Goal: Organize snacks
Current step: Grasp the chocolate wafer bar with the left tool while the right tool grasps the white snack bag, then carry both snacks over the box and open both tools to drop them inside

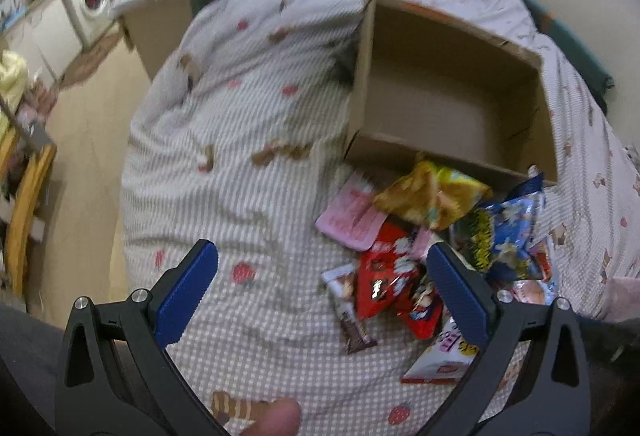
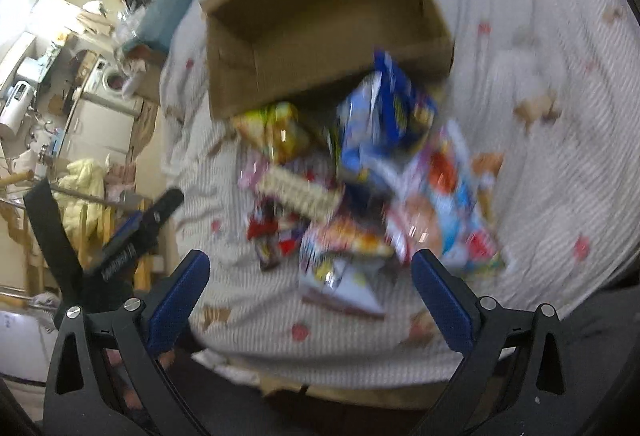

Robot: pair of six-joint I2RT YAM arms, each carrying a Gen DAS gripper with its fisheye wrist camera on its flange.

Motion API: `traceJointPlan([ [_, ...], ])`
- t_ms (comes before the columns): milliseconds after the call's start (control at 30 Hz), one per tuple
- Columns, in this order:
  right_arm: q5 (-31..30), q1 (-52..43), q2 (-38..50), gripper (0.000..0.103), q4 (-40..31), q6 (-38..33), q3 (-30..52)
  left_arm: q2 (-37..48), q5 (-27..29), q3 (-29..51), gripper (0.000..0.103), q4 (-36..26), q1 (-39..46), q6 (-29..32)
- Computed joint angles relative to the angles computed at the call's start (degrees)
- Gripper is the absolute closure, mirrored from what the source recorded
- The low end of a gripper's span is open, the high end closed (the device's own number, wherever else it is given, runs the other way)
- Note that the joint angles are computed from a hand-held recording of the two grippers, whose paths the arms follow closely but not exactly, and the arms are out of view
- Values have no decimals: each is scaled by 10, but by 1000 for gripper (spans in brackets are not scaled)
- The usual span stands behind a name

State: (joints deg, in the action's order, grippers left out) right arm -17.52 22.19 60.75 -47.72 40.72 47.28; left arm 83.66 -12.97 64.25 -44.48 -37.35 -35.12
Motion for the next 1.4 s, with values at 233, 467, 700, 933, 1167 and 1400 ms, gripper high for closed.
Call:
traceJointPlan([
  [233, 11, 98, 140, 7, 100, 67, -44, 21, 35, -9, 0, -12, 40, -10],
  [467, 38, 129, 270, 25, 200, 117, -50, 45, 74, -17, 12, -16, 54, -9],
  [700, 11, 102, 218, 41, 203, 98, -74, 86, 170, -45, 65, 4, 66, -3],
  [933, -11, 107, 166, 41, 212, 73, -88, 173, 190, -15, 66, 8, 10, 4],
  [1167, -40, 60, 93, 41, 185, 41, -126, 238, 179, 15, 76, 22, 5, 1],
  [1400, -53, 25, 26, 41, 159, 9, -153, 218, 178, -41, 89, 75, -1, -26],
])
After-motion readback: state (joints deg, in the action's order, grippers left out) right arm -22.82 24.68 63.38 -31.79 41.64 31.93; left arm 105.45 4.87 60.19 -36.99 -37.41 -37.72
